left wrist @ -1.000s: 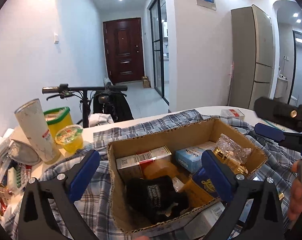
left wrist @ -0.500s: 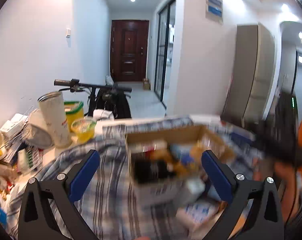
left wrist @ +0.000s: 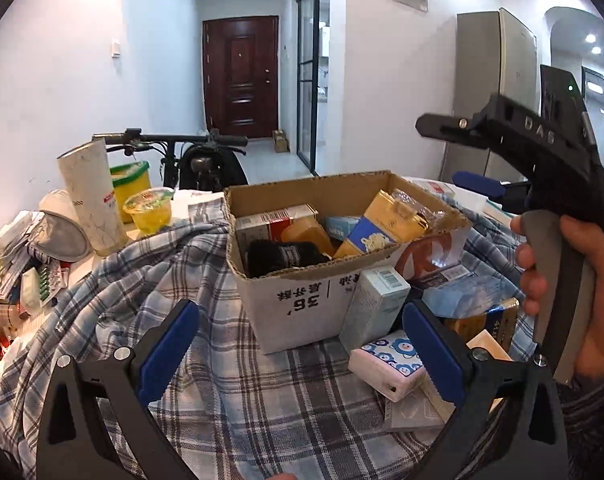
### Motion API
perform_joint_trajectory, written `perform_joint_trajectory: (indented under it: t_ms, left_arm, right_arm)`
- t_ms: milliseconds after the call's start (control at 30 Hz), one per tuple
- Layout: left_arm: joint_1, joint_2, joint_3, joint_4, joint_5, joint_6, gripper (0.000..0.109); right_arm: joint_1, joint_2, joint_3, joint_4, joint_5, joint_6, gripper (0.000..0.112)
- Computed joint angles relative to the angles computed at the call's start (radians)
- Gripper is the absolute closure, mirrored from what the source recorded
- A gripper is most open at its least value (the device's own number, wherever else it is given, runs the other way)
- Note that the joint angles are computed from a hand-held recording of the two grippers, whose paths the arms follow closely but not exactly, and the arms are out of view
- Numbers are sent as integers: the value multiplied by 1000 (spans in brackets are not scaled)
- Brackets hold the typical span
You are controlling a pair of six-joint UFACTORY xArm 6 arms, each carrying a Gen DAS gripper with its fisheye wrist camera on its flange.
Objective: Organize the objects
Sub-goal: 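Withdraw the left tool up from the cardboard box, then move the right tool to the pile and grasp the peach-colored square box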
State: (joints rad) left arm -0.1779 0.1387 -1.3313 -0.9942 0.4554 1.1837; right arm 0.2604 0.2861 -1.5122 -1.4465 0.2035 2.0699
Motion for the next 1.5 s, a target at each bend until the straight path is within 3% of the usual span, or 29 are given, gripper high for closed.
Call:
perform_joint_trajectory:
  t_ms: [233,367,567,733,867,1033,1200,1267,1400,1500]
  left_arm:
    - [6,12,-15,6,-6,-22,6]
    - [15,22,-27,9,5,-45,6]
    - [14,18,-23,2,6,-34,6]
    - [8,6,-9,-17,-6,-1,6]
    - [6,-3,-3,-34,-8,20,6]
    - [10,-28,14,-96,12,87,6]
    - [14,-38,19,-122,30,112,6]
    - [13,-39,21,-121,26,112,6]
    - [7,-40,24,-98,16,98,6]
    - [6,-38,23,-98,15,96,6]
  right_arm:
    - [43,-1,-15,79,92,-179,12]
    - [49,-11,-21,107,66,-228,12]
    - [87,-117,24,-101,95,-95,12]
    - [132,-252,135,-127,146,-146,12]
    - [210,-366,263,137,296,-409,9]
    - [246,-462,400,58,286,-363,9]
    - [195,-431,454,-224,206,-55,9]
    - [182,-397,449,-281,210,-7,9]
    - [145,-332,432,-89,155,-177,9]
    - [130,-324,436,-80,110,-176,9]
